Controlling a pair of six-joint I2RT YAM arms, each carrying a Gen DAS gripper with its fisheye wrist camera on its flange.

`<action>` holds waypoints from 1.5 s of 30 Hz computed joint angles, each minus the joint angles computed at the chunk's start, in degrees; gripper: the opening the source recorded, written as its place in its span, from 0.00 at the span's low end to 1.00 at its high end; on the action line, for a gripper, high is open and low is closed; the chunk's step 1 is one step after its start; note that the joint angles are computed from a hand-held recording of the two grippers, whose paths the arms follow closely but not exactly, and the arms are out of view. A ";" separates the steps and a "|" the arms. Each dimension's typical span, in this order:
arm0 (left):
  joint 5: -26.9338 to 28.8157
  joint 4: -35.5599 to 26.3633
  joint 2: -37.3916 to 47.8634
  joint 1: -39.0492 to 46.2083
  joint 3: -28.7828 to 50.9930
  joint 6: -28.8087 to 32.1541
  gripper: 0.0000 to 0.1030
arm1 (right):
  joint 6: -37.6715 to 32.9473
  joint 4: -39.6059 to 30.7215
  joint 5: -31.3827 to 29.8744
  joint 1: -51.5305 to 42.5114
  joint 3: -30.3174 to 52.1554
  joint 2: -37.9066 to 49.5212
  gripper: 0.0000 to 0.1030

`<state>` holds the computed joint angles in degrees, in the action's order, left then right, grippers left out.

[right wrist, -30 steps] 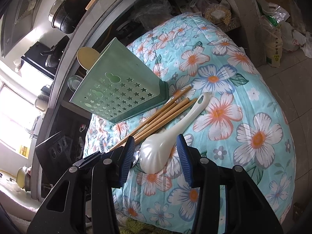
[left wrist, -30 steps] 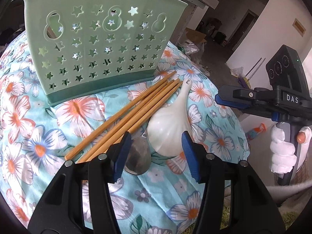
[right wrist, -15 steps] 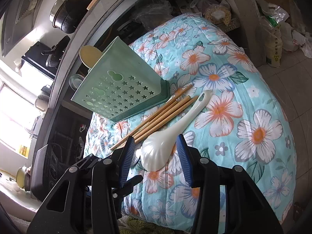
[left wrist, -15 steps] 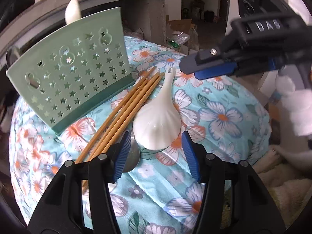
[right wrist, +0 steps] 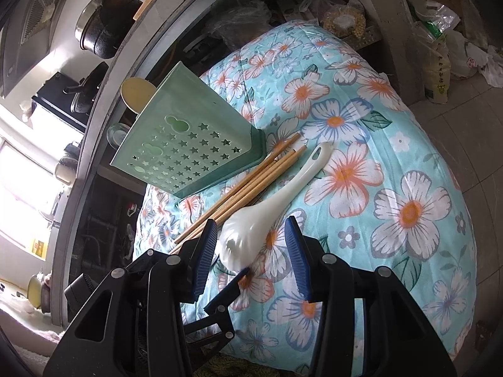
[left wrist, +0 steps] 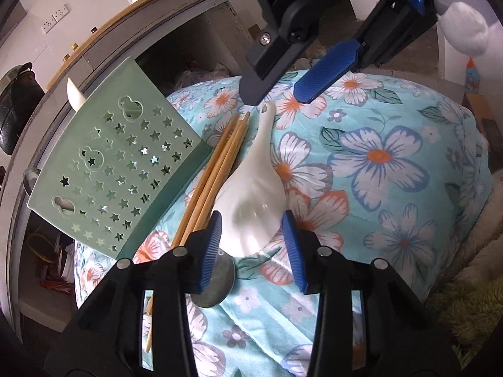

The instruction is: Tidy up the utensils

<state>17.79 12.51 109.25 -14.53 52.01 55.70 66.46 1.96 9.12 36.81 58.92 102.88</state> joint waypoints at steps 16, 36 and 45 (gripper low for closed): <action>4.68 -7.15 4.02 3.99 11.39 -8.92 0.15 | 0.88 0.13 -0.07 -0.06 0.76 0.95 0.43; -1.31 -1.53 8.63 0.83 12.46 -6.52 0.11 | 2.83 2.52 2.30 1.18 -2.08 -0.40 0.43; 0.53 1.93 2.66 1.31 6.95 -7.04 0.00 | 3.04 3.06 2.49 1.24 -2.47 -0.48 0.43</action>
<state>18.32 14.45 111.91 -13.23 58.95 48.67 69.49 5.01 11.60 38.05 56.45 102.40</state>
